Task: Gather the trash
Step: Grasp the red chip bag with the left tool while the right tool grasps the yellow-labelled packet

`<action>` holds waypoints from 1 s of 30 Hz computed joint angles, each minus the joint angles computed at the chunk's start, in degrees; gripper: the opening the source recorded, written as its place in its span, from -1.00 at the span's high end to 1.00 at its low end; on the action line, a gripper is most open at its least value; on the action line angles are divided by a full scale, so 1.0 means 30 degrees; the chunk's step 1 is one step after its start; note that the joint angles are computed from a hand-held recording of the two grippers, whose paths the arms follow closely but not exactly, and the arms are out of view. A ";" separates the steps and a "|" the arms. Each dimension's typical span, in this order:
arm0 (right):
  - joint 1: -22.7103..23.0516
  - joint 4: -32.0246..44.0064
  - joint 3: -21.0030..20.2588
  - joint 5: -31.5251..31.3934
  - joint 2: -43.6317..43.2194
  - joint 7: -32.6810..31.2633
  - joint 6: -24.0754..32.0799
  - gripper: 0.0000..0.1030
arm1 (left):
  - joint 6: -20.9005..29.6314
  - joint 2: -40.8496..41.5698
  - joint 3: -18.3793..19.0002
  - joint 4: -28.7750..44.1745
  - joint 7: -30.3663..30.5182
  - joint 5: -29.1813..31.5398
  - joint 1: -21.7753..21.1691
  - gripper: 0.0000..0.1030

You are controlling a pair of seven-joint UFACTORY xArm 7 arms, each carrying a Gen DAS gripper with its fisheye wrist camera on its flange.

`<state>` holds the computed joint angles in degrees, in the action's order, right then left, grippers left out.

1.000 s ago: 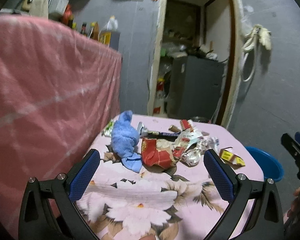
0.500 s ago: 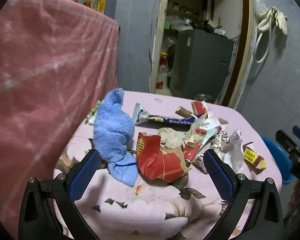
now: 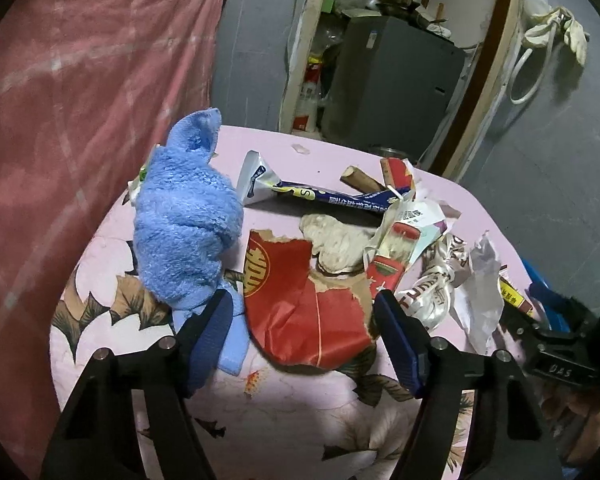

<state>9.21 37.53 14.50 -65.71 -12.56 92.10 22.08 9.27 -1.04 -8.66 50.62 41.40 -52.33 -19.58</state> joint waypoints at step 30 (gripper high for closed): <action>0.1147 -0.1313 0.0692 -0.5822 -0.1785 0.7081 0.1945 -0.35 | -0.1051 -0.2043 0.0564 -0.1357 0.4989 -0.5815 -0.2984 -0.04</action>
<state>12.65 33.59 16.58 -83.18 -17.92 113.34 27.91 6.11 -7.17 -6.96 46.55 56.36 -69.77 -28.53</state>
